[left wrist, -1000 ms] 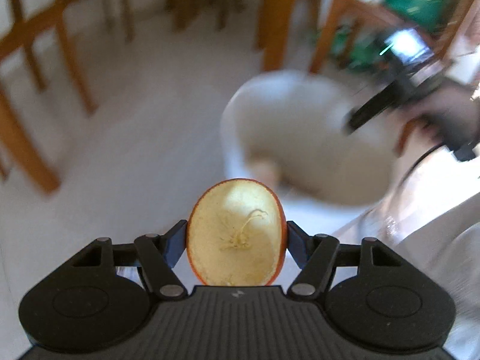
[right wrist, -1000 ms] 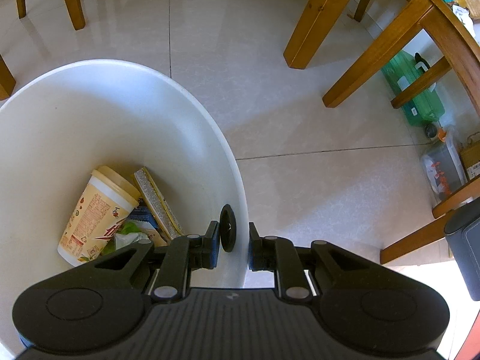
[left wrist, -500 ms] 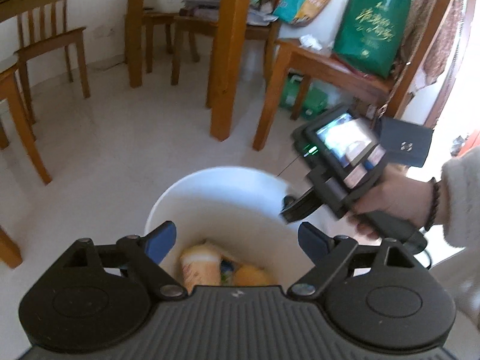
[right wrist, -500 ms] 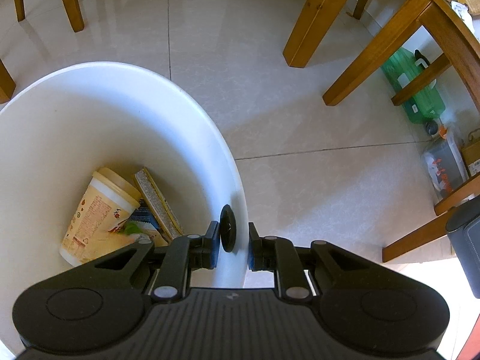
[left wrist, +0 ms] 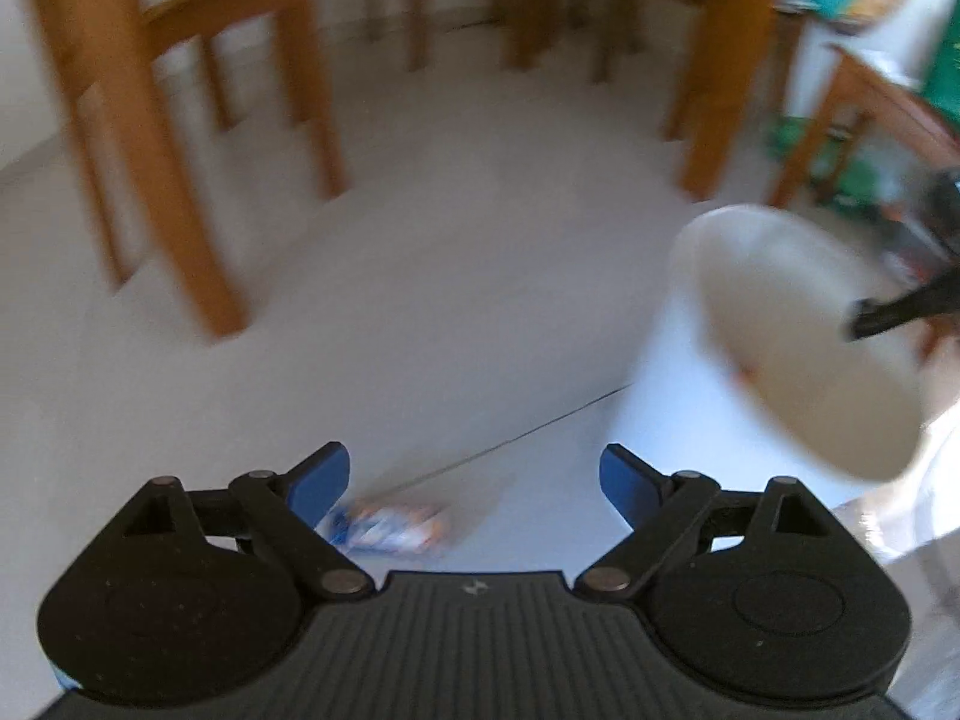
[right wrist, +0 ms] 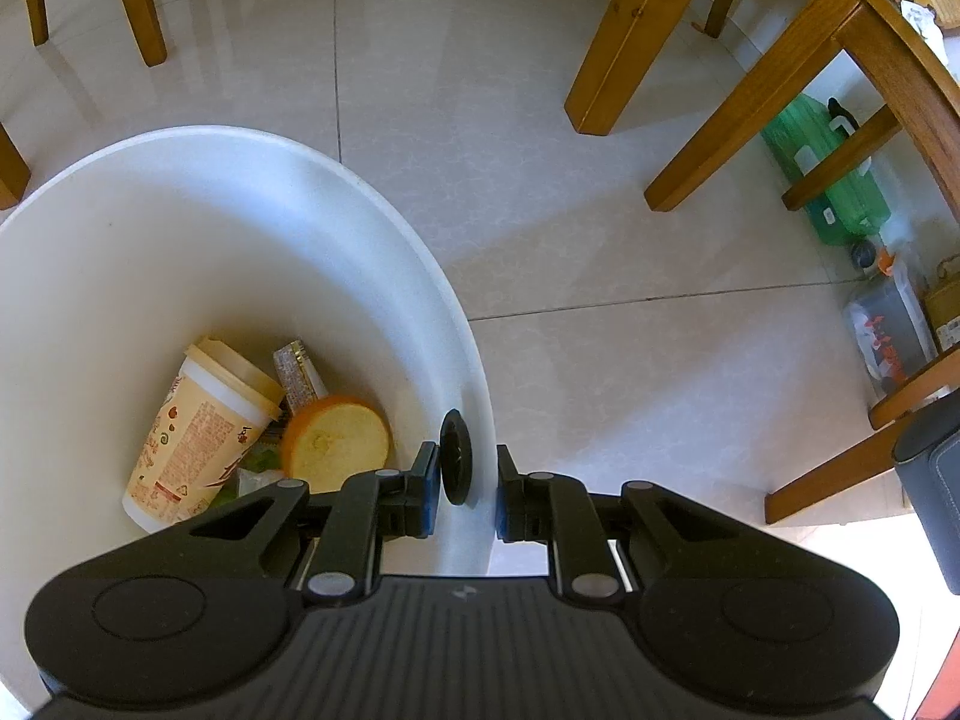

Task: Collect trash
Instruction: 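Lower the left gripper onto the other orange peel and close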

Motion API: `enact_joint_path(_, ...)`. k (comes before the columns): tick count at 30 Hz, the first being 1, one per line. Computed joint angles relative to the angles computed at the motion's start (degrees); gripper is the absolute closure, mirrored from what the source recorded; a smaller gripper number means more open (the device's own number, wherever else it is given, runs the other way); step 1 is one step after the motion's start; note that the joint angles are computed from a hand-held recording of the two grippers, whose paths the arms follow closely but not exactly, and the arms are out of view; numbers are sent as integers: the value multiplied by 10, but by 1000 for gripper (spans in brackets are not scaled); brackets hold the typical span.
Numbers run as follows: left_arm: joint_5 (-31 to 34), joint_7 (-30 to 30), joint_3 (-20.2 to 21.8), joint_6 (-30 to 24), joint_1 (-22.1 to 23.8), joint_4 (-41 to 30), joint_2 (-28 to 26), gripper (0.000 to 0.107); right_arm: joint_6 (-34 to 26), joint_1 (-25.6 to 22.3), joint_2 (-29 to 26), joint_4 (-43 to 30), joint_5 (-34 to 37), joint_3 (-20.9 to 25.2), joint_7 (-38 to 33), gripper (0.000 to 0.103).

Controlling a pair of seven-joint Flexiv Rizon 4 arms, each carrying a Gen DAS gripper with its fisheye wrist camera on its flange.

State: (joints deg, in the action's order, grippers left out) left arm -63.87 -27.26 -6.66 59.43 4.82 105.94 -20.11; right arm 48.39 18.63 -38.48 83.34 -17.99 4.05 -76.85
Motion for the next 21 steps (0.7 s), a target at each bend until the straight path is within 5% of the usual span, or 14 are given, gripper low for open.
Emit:
enact_joint_path(6,49,-84,15,64,8,25,-65,12,0,2,-1,-1,-1,-2,3,83)
enact_joint_path(14,138,-294,11,22,42,-6,-177,12,-8,2,-2,-6,0,-2,10,82)
enact_joint_path(21,200,-341,-19,84,58,-19,-226,12,-9,3,-3,-8,-2,-3,14,82)
